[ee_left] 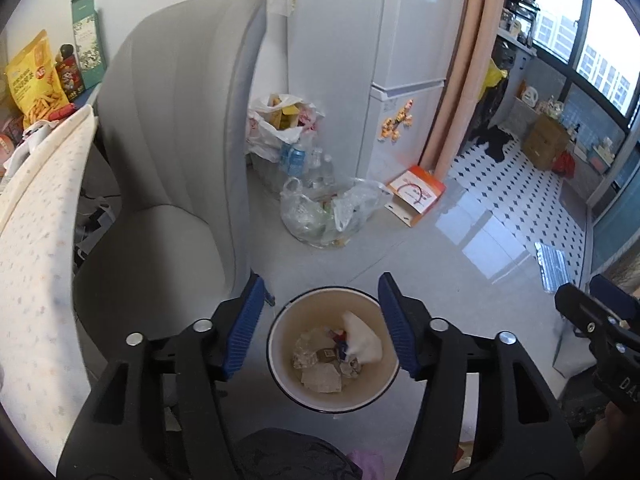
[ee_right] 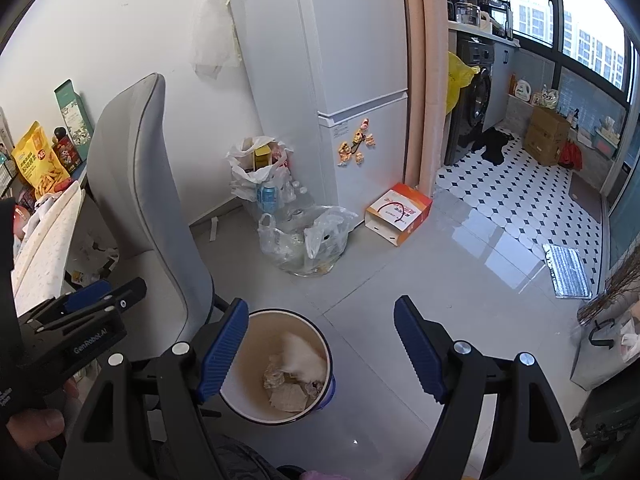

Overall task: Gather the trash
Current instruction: 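Return both grippers to the table above the remaining trash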

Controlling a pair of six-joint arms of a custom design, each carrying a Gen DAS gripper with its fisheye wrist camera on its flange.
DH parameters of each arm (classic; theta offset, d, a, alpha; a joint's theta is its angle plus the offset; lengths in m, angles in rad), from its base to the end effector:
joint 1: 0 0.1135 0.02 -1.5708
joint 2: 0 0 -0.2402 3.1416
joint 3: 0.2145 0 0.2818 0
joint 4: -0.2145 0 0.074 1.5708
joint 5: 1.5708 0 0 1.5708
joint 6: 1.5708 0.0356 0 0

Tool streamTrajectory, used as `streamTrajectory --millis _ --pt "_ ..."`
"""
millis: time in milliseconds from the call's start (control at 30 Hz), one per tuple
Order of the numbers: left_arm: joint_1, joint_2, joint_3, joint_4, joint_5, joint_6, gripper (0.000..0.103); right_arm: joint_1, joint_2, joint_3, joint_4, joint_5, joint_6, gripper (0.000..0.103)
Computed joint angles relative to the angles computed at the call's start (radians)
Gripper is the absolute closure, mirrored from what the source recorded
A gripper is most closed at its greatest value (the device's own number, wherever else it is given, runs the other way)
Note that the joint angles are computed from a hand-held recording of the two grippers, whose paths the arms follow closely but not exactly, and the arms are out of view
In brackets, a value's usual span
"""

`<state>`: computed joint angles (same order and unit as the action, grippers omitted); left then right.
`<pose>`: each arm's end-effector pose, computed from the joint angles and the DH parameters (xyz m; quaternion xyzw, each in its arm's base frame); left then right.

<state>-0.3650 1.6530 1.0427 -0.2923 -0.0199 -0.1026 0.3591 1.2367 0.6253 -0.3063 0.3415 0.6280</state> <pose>0.3437 -0.1306 0.1582 0.1204 0.9370 -0.0668 0.3212 0.2537 0.0825 0.1461 0.1791 0.9176 0.0080 0.3546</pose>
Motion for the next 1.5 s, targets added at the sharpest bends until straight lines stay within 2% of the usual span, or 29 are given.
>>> streamTrajectory --millis 133,300,467,667,1067,1233,1500 --pt "0.026 -0.06 -0.029 0.007 -0.013 0.0 0.028 0.019 -0.003 0.016 -0.006 0.007 0.005 0.026" --pt "0.077 -0.17 -0.075 -0.001 -0.031 0.017 0.015 0.072 0.01 0.06 -0.012 0.023 0.012 0.017" --pt "0.174 -0.293 -0.117 -0.034 -0.02 0.039 0.012 0.175 0.045 0.149 -0.038 0.07 0.024 0.012" --pt "0.332 -0.433 -0.156 -0.072 0.033 0.08 0.009 0.305 0.122 0.292 -0.068 0.121 0.031 0.01" --pt "0.737 -0.575 -0.161 -0.155 0.255 0.193 0.006 0.545 0.323 0.593 -0.166 0.225 0.072 0.008" --pt "0.893 -0.528 -0.133 -0.163 0.359 0.247 0.006 0.602 0.445 0.732 -0.22 0.231 0.09 0.008" --pt "1.064 -0.434 -0.057 -0.172 0.487 0.304 0.006 0.682 0.593 0.951 -0.318 0.281 0.09 0.008"
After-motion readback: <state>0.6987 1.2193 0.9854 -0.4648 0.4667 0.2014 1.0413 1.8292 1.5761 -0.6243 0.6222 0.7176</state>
